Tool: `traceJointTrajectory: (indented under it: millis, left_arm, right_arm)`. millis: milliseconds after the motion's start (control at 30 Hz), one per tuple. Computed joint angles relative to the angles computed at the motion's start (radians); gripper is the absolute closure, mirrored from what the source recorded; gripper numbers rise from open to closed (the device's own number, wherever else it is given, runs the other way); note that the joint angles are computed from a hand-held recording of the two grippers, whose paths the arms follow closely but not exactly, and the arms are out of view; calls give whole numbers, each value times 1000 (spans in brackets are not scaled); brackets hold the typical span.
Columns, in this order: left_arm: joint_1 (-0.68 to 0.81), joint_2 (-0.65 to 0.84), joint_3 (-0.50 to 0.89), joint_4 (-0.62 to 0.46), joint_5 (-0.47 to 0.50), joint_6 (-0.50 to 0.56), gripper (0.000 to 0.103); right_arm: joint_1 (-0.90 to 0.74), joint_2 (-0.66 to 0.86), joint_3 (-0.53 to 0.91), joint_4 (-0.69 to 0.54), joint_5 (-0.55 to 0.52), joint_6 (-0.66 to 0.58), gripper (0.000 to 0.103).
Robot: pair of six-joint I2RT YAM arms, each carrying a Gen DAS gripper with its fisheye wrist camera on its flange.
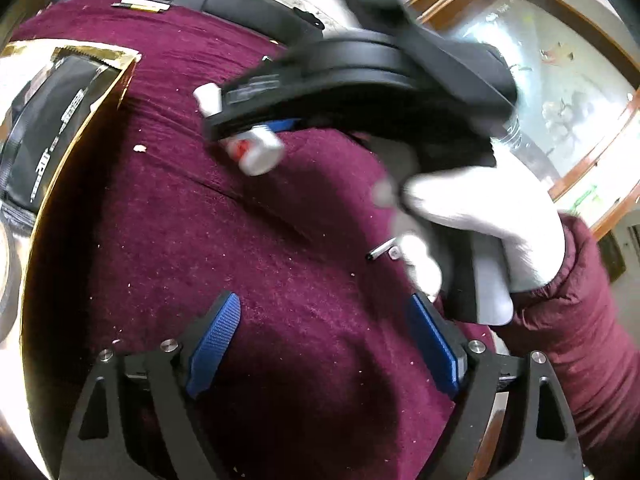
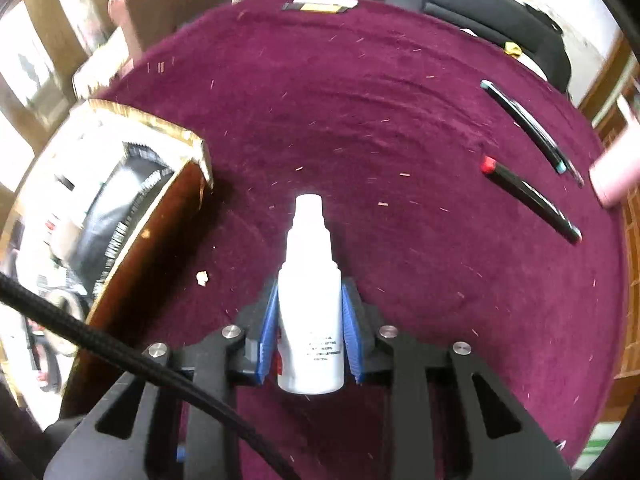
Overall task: Organize objects
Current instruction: 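Grasp the white bottle upright with the right tool, then hold the white bottle in the right tool while the left tool grasps a black marker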
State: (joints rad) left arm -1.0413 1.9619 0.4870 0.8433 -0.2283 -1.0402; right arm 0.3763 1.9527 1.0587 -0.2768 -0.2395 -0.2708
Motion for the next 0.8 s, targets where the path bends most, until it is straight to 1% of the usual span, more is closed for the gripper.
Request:
traceJointTrajectory:
  millis: [67,100,167,200,233,267,300,333,367,400,433,533,567,633,667,733,800]
  left_arm:
    - [6,2,-11,25,12,-5,22]
    - [4,-3,-9,11,11,-9,22]
    - [-6,-24,9,-48,4,-16,23]
    - [-12,-30,21,-68,1,-11,23]
    - [-18,-41,44,-111,-6,4,23]
    - [0,-67,55,-155,8,38,23]
    - [-6,-75,87,-206,-1,61,23]
    - [-28,-80,110,-249,-31,77,25]
    - [-42,-81,153,-310,-55,112,32]
    - [-40,-75,193,-352,-50,141,37]
    - [-27,-63,230,-387,-30,173,45]
    - [-5,14,391,-521,18,268,51]
    - [-9,46,464,-594,17,300,52]
    - [3,107,590,-692,23,352,52]
    - [12,154,687,-758,33,392,52]
    - [14,217,817,-846,43,448,52]
    - [8,257,892,-874,64,488,52]
  right_arm:
    - [-112,-65,-37,-22,-119,-23,76]
    - [-156,-96,-59,-31,-166,-37,76]
    - [-292,-155,-99,-67,-279,-98,76]
    - [-347,-174,-111,-85,-326,-117,76]
    - [-422,-185,-123,-110,-386,-155,76]
    - [-502,-177,-120,-141,-447,-195,76]
    - [-563,-169,-122,-157,-490,-220,76]
    - [-613,-149,-119,-156,-533,-225,76]
    - [-685,-109,-93,-193,-587,-259,76]
    - [-730,-87,-73,-233,-623,-281,76]
    - [-779,-57,-51,-270,-658,-310,76]
    - [-902,42,18,-356,-718,-394,75]
    - [-935,80,43,-385,-736,-417,75]
    - [-973,141,85,-418,-767,-435,75]
    - [-992,174,111,-449,-783,-451,75]
    - [-1022,219,153,-507,-798,-490,75]
    - [-1047,259,199,-561,-814,-528,75]
